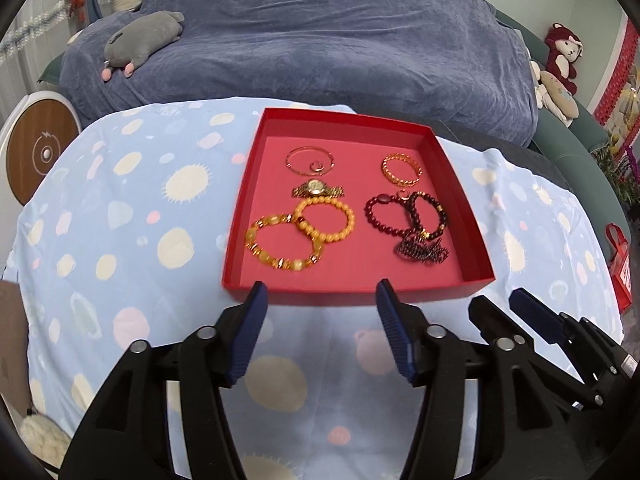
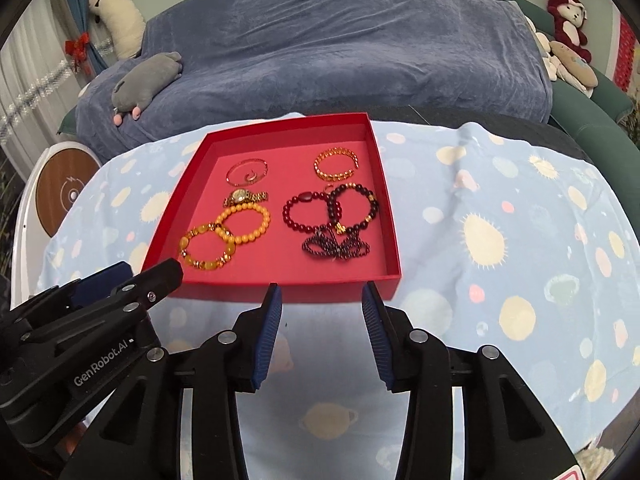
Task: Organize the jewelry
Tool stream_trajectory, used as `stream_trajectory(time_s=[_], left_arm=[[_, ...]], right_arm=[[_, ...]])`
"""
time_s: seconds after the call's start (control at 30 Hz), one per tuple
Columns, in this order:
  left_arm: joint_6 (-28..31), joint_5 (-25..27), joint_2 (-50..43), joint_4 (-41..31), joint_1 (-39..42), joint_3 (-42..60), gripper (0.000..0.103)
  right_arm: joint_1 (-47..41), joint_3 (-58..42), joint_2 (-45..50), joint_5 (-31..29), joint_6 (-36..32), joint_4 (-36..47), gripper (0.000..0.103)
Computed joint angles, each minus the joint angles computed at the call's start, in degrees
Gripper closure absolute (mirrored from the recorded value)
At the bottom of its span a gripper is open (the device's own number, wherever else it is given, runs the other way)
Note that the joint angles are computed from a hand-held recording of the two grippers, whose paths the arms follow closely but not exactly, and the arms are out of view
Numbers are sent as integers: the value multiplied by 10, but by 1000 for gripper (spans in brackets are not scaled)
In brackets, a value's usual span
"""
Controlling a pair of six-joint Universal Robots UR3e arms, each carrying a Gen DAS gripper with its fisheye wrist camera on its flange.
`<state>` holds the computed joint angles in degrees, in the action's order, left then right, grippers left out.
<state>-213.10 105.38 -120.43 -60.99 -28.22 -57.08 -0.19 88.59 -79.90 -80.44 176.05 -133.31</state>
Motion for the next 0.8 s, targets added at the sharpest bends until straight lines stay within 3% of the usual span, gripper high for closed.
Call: stream_trajectory(time_s=[0.1,0.17,0.27,0.47,0.53,0.8], left_arm=[[-11,8,16,3,-5,-24,40],[-19,10,27,5,-6,-41,26],[-23,26,39,11,-15,-61,20],[-26,44,43,0,-29,-65,16],[-34,55,48,-2,-33,-71,15],[-46,77,73,4,-38,-107,13]], right_arm=[[0,26,-19,-12,-3,-5,55],[2,35,-26,-18,-7,-7,47],[4,58,-43,-21,-12,-21,44],[10,86,-64,-30,-19,-32,36],[8,93,-71,-29,-16,-33,29],[7,118,-89,-47,-13,-52,25]])
